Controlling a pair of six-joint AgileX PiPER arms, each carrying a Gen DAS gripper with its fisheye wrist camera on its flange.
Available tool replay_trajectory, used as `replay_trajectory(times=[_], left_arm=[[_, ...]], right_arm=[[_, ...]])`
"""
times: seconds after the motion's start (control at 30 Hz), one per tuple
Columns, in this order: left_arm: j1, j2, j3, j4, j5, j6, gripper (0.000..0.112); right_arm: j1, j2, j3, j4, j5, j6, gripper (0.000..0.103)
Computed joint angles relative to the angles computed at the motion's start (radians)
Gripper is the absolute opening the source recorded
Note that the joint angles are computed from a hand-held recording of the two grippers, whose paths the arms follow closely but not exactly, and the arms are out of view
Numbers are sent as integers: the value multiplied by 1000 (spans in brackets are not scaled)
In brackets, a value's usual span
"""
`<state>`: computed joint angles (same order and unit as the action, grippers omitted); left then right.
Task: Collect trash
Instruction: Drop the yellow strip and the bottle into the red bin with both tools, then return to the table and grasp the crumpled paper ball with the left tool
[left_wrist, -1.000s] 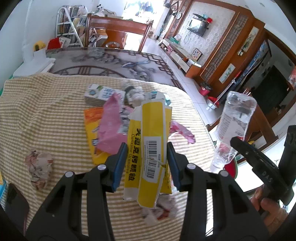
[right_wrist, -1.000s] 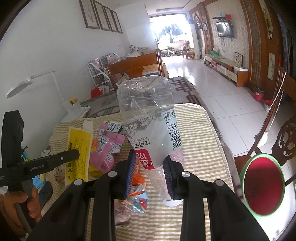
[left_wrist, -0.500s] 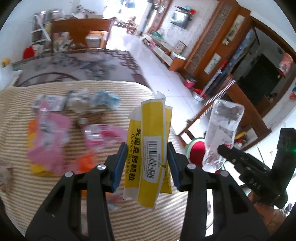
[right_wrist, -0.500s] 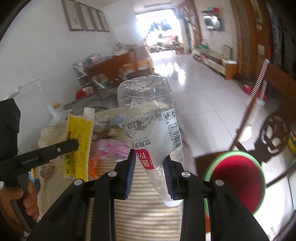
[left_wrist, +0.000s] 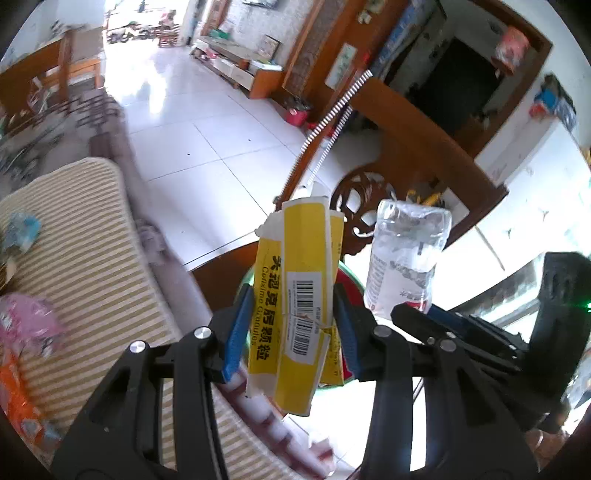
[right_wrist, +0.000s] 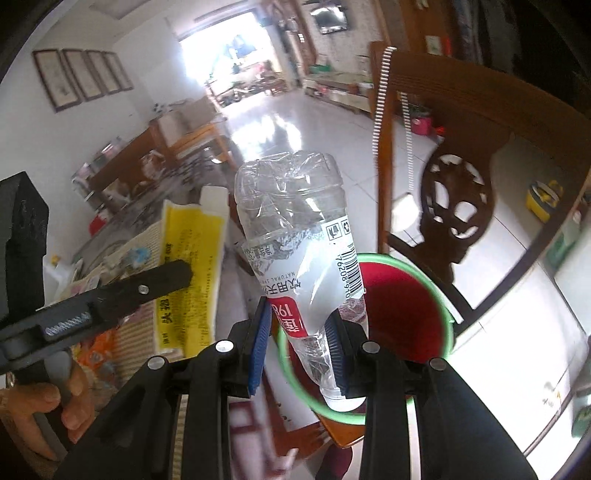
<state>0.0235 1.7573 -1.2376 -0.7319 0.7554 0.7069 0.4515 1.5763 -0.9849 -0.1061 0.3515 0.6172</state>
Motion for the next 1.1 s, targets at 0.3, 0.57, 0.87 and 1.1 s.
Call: replay_trajectory(times=[0.3, 0.57, 0.87, 1.1], left_arm=[[-75, 25, -21, 47, -55, -86, 81], [-7, -31, 16, 100, -79, -149, 81], [177, -134, 104, 129, -100, -101, 81], [450, -152, 136, 68, -39, 74, 81]], right_arm=[[-130, -25, 61, 216, -43, -236, 50], [-109, -1, 15, 236, -23, -276, 51], [-2, 100, -112, 206, 11, -225, 52], [165, 235, -308, 82, 87, -85, 52]])
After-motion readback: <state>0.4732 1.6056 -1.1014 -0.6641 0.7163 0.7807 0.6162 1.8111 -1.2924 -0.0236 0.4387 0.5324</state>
